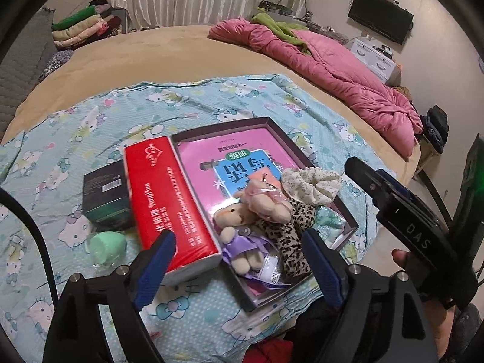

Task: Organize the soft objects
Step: 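Move both grippers back toward the green ball and white wrapped pack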

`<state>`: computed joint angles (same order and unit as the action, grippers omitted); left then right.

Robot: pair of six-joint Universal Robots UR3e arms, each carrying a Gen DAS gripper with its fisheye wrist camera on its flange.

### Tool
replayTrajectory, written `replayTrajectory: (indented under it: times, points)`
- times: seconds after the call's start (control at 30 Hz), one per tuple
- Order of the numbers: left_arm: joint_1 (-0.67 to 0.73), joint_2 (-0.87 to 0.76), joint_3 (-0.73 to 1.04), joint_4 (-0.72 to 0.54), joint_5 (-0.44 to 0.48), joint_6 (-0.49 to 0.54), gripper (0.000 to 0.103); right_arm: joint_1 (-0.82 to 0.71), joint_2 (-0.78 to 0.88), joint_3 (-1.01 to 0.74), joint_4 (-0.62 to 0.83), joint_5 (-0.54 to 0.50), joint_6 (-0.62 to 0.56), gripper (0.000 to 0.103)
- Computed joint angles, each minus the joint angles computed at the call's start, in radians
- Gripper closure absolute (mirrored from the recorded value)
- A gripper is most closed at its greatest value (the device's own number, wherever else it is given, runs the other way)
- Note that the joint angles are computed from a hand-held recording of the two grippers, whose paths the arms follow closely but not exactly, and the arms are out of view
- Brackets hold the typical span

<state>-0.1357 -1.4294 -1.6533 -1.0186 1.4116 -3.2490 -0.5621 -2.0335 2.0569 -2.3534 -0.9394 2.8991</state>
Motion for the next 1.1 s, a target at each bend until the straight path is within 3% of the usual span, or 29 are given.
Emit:
replayTrajectory:
  times: [0.4, 0.77, 1.1]
  points:
    - [0.07, 0.116, -0.046, -0.054, 0.036, 0.032, 0.017, 0.096, -0.051, -0.051, 0.065, -0.036, -0.006, 0.023]
    - [0.189, 0.247, -0.093, -0.131, 0.013, 0.103, 0.017, 0.204, -0.069, -0.093, 0.106, -0.063, 0.004, 0.022]
    - [0.483, 0.421, -0.155, -0.28, -0.126, 0.258, 0.017, 0.37, -0.042, -0.126, 0.102, -0.135, 0.026, 0.022]
